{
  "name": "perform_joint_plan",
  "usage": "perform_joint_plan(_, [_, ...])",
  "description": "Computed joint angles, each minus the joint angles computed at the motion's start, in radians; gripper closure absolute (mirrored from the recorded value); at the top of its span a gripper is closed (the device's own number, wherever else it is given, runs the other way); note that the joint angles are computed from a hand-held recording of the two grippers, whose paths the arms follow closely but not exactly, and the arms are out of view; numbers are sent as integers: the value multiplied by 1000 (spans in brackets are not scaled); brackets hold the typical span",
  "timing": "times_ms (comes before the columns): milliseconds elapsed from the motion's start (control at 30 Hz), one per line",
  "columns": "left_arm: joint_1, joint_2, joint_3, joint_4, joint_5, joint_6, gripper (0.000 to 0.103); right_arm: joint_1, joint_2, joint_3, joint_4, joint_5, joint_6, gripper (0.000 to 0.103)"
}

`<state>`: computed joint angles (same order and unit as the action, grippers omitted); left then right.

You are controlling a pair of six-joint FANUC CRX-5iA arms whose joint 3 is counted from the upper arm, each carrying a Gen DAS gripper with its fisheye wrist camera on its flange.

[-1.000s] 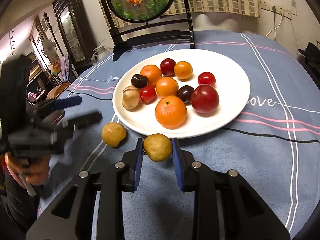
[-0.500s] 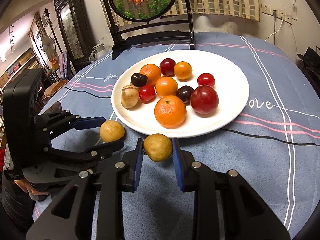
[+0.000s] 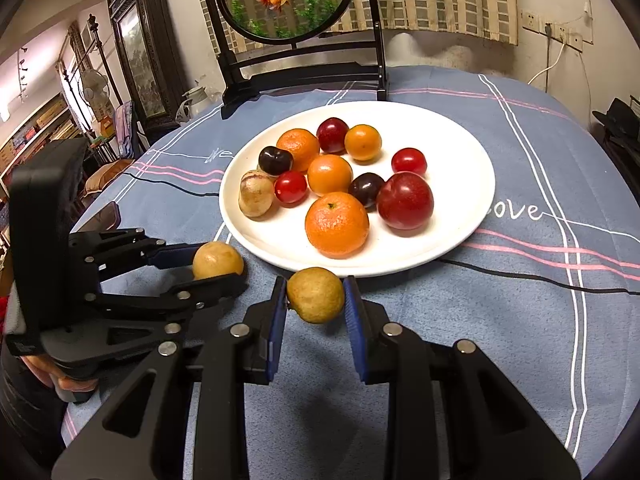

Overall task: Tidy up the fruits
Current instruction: 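Carry both yellow fruits onto the plate and open both tools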

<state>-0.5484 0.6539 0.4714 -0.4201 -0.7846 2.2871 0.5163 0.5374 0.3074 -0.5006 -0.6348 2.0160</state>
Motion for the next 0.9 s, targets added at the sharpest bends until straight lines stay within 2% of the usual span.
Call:
perform_joint_plan(167, [1, -65, -98, 17, 138, 36, 65, -5, -9, -3, -22, -1, 23, 74])
perform_joint_plan(333, [5, -79, -78, -23, 201, 122, 65, -17, -20, 5, -84, 43, 71, 74])
perform_joint_plan(533, [-15, 25, 171, -189, 34, 256, 65, -18, 37, 88, -58, 98, -5, 74])
perform_joint_plan(633, [10, 97, 275, -154, -38, 241, 65, -22, 95, 166, -9, 100, -91, 74])
perform_joint_plan(733, [30, 138, 328, -121, -90, 224, 65, -26, 157, 249, 41, 71, -168, 74])
perform_joint_plan(900, [43, 153, 351, -119, -101, 237, 65, -32, 224, 344, 55, 45, -206, 74])
